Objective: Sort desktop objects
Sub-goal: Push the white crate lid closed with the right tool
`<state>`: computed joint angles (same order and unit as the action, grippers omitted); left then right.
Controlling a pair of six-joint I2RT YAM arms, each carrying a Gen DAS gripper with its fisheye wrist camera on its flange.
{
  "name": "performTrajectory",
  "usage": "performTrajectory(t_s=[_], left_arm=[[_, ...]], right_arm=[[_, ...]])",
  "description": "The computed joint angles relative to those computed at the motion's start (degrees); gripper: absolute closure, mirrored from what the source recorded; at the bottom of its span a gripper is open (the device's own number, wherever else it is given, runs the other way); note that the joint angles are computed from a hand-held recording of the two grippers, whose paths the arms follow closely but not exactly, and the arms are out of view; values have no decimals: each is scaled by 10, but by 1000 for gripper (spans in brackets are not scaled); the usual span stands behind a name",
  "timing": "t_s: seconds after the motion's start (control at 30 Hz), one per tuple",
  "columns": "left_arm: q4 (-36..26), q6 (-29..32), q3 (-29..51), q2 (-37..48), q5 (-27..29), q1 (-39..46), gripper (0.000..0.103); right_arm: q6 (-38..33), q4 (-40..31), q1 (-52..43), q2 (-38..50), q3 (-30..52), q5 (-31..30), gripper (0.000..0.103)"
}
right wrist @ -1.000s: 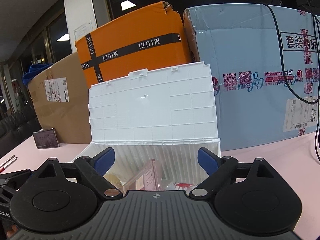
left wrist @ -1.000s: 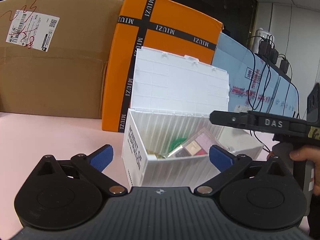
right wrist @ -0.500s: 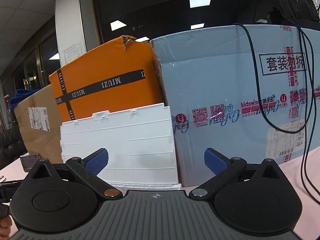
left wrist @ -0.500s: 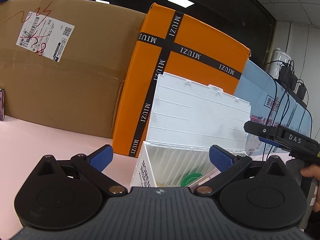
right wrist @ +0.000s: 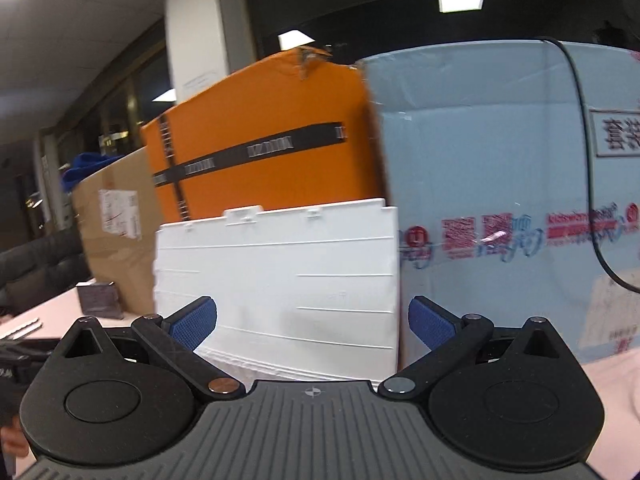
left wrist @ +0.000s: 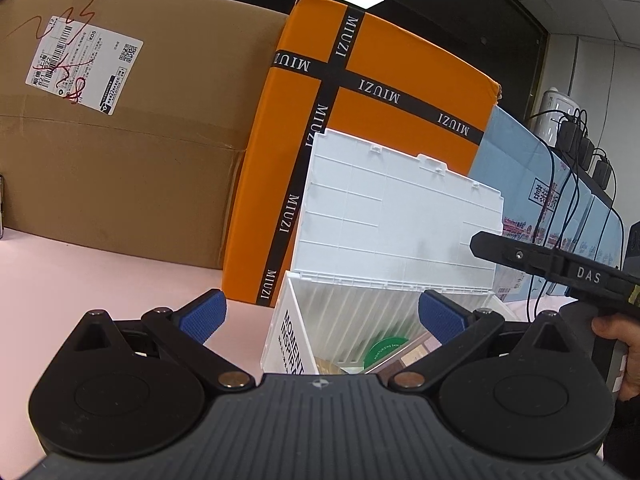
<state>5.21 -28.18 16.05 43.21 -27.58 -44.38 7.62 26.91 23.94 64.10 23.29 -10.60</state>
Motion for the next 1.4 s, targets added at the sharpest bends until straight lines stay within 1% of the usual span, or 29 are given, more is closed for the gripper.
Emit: performTrajectory(t_s=[0.07, 0.17, 0.3, 0.43, 0.63, 0.83, 0.97, 1.1, 1.27, 1.4], left_arm=[[-1, -2, -2, -2, 4, 4, 0], [-3, -6, -3, -5, 8, 9, 0], [-2, -6, -2, -1, 8, 10, 0], [-1, -5, -1, 0, 8, 10, 0], [-9, -13, -2, -12, 6, 18, 0], [-29, -21, -4, -45, -5, 17, 0], [-39, -24, -3, -59, -15, 13, 0], [-44, -26, -3, -62, -24, 11, 0], [-52, -30, -6, -80, -29, 12, 0], [-58, -31, -6, -88, -26, 15, 0]], right_arm=[[-6, -3, 6, -7, -2, 5, 0], [11, 10, 3, -3, -5, 7, 0], [10, 8, 11, 1, -1, 23, 0], [0, 5, 14, -2, 0, 17, 0], [0, -3, -5, -25, -10, -23, 0], [-4, -32, -3, -58, -17, -26, 0], [3, -51, -6, -77, -20, -36, 0], [8, -56, -9, -86, -24, -44, 0], [27, -55, -24, -99, -34, -70, 0], [28, -74, -17, -110, -34, -65, 0]])
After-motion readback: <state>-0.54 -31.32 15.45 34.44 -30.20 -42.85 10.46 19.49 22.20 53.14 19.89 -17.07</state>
